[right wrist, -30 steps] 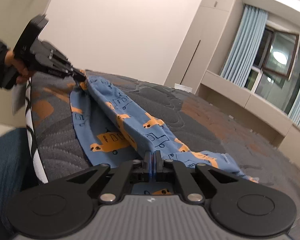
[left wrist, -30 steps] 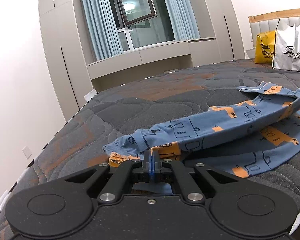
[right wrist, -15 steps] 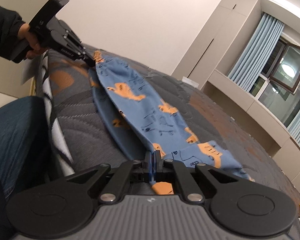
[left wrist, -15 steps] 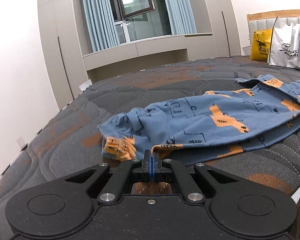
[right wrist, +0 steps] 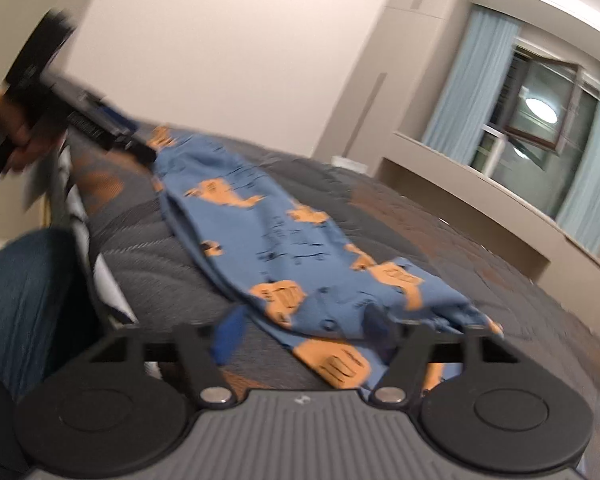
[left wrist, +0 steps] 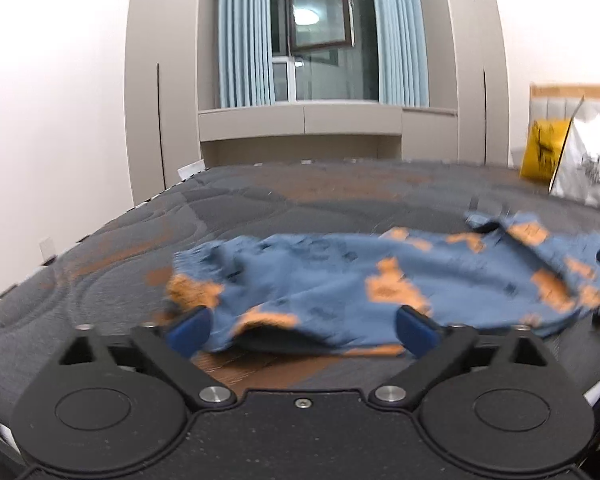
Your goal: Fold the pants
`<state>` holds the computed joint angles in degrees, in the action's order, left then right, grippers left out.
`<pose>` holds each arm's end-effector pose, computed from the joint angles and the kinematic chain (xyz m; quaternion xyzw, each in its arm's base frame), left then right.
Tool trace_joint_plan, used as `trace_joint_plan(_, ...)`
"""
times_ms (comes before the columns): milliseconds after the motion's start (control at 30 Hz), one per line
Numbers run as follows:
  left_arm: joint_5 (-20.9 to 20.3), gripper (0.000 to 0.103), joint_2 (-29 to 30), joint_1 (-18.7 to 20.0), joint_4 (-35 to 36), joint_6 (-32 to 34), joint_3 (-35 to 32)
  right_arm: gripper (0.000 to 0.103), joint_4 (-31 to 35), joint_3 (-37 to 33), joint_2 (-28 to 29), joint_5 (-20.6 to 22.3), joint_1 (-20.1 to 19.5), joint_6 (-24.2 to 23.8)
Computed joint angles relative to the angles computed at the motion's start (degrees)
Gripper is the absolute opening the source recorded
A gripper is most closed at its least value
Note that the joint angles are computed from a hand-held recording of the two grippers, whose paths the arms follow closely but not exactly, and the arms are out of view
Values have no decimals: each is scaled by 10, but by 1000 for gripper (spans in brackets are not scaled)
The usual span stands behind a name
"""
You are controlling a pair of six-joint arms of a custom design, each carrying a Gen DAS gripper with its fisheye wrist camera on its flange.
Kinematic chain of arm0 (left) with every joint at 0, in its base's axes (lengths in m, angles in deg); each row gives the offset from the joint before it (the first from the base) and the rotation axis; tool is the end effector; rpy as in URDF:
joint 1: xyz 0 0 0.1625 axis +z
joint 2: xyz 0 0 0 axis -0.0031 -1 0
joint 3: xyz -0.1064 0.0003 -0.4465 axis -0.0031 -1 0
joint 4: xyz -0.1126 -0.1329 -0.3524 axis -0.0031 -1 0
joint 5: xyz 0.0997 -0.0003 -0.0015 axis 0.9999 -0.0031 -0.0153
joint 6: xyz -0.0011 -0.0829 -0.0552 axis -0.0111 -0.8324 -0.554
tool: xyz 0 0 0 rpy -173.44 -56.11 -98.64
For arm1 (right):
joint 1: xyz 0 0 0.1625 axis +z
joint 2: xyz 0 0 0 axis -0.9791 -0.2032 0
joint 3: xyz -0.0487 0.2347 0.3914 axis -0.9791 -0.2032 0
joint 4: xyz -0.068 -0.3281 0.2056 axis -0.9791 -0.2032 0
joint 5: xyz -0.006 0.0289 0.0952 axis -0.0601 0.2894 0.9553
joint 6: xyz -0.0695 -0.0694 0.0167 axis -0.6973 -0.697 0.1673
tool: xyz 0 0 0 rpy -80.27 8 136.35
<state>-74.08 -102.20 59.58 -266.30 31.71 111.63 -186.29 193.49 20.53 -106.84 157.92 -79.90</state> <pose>-0.1006 -0.5809 0.0786 0.1756 0.7335 -0.5503 0.3583 0.0458 -0.6582 0.1061 0.6067 -0.6844 0.3580 0.1882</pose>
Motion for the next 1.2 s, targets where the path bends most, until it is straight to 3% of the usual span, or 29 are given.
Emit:
trace_joint_plan(67,-8,102,13,-6,15,-31,-18,98,-19,-1,-1,10,-8,38)
trace_joint_plan(233,-68,102,42,-8,95,-106,-75,103,-109,-5,3,17,-28,124)
trace_joint_plan(367,-160,102,64,2,198,-179,-146,103,-144,-25,-1,6,-46,199)
trace_joint_plan(433,-202,102,79,7,259,-201,-191,103,-129,-40,-9,-5,-54,238)
trace_joint_plan(533,-240,99,102,15,322,-229,-245,103,-43,-83,-32,-9,-58,279)
trace_joint_plan(633,-261,92,119,25,360,-266,-275,103,133,-168,-52,-22,-43,277)
trace_joint_plan(800,-282,87,127,37,327,-311,-280,103,376,-338,-21,-75,2,255)
trace_joint_plan(1000,-317,58,113,55,356,-370,-273,102,593,-541,80,-150,59,283)
trace_joint_plan(1167,-336,24,110,63,399,-395,-286,81,723,-742,199,-221,98,343)
trace_joint_plan(1200,-337,21,110,64,404,-402,-289,79,741,-782,223,-239,104,353)
